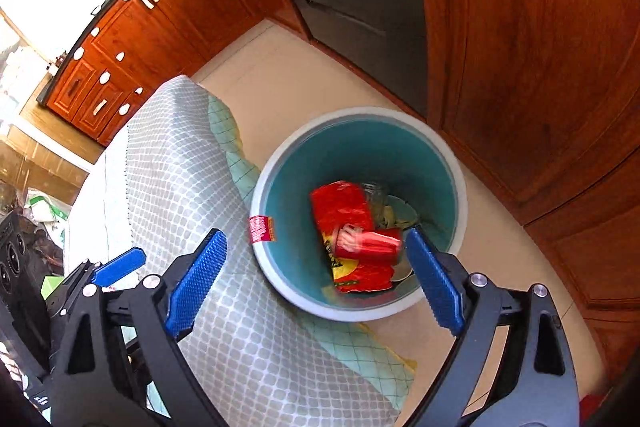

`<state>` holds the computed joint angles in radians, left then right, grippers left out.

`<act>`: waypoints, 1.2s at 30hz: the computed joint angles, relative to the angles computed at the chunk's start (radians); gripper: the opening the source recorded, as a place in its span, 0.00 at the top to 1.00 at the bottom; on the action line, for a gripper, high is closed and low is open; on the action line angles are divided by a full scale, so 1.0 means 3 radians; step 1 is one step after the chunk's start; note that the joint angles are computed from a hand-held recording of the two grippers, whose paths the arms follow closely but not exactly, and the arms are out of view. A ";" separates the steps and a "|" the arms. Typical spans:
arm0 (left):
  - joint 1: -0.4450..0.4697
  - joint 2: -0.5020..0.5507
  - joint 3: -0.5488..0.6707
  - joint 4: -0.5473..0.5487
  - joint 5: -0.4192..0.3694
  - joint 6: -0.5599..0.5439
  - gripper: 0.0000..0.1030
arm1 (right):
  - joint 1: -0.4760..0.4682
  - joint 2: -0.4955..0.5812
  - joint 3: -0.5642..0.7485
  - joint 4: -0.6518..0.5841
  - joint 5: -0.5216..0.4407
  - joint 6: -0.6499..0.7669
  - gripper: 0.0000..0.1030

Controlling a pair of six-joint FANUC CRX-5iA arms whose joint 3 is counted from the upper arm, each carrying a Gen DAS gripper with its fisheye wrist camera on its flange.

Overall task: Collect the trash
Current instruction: 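Move both tools back toward the remaining items on the table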

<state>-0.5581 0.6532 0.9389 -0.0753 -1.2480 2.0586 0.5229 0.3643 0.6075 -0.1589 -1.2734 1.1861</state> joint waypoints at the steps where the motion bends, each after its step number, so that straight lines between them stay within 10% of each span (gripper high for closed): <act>1: -0.0010 -0.0062 -0.0059 -0.0041 -0.0003 0.0030 0.05 | 0.0019 -0.0017 -0.0005 -0.0009 -0.0004 0.0008 0.16; 26: -0.0256 -0.2707 -0.2400 -0.1294 -0.0601 0.0760 0.04 | 0.1191 -0.0095 0.0260 -0.0022 -0.0444 0.0236 0.13; 36: 0.0396 -0.3557 -0.3391 -0.0821 -0.0240 0.0517 0.04 | 0.1632 0.0227 0.0698 0.0044 -0.0769 0.0254 0.13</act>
